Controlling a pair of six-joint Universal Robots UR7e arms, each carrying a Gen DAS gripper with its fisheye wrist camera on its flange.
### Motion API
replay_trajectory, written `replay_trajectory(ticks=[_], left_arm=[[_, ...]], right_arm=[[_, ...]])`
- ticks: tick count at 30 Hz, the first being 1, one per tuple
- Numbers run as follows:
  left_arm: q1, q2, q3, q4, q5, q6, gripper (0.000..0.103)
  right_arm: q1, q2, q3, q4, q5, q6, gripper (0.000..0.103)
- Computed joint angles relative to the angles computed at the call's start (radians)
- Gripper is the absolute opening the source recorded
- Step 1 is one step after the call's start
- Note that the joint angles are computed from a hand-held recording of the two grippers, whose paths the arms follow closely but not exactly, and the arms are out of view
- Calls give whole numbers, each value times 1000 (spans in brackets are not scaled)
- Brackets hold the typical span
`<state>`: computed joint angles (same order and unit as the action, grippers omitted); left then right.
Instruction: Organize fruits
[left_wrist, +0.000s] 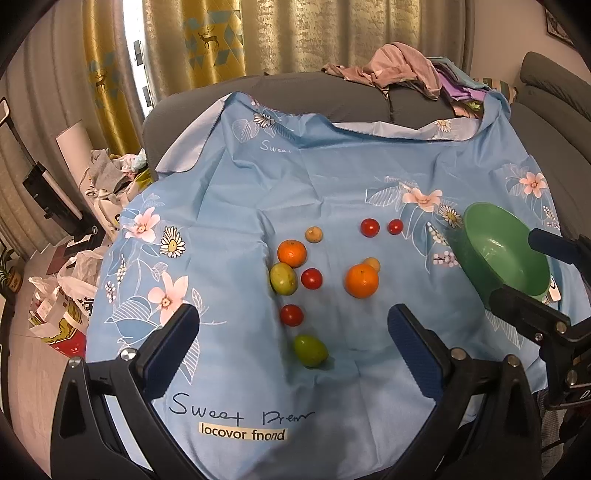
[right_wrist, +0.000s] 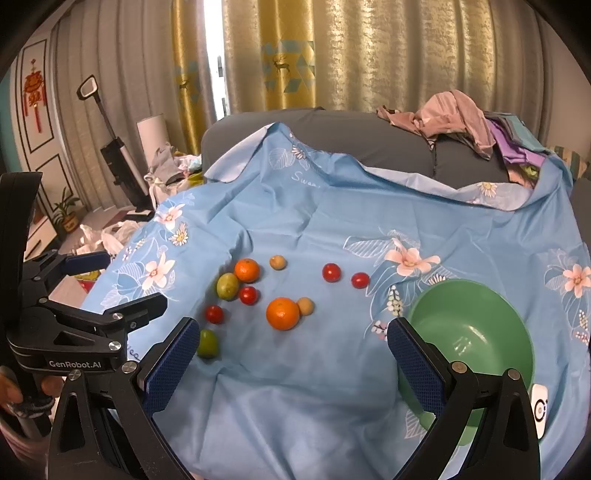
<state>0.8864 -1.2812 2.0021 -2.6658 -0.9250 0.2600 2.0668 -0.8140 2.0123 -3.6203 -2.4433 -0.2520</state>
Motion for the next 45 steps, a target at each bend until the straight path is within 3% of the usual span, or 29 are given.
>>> replay_trajectory(ticks=[7,10,13,18,26,31,34,35,40,45], left_arm=[[42,10,-21,48,-42,-25,102],[85,8,-41,96,-96,-41,102],[132,5,-58,127,-142,-60,102],[189,-7,-57,120,-142,-73,102],[224,5,-71,133,-174,-71,102],[231,25,-88,133,-205,-49,102],[226,41,-100,132,-229,-31,102],[222,50,-102,123,-239,-12,102],[212,132,-160,84,-264,52,101],[206,237,-260,78,-287,116,97]], right_arm=[[-20,3,11,37,21,38,102],[-38,5,17,63,53,58,102],[-60,10,23,97,110,74,102],[-100,29,25,136,214,80,101],[-173,93,-49,257,368,92,81],[-197,127,-100,321,418,79,68],[-206,112,-87,297,433,88,67],[-210,102,-74,271,430,91,67],[-222,77,-49,183,277,126,67],[-235,95,-85,176,221,81,67]])
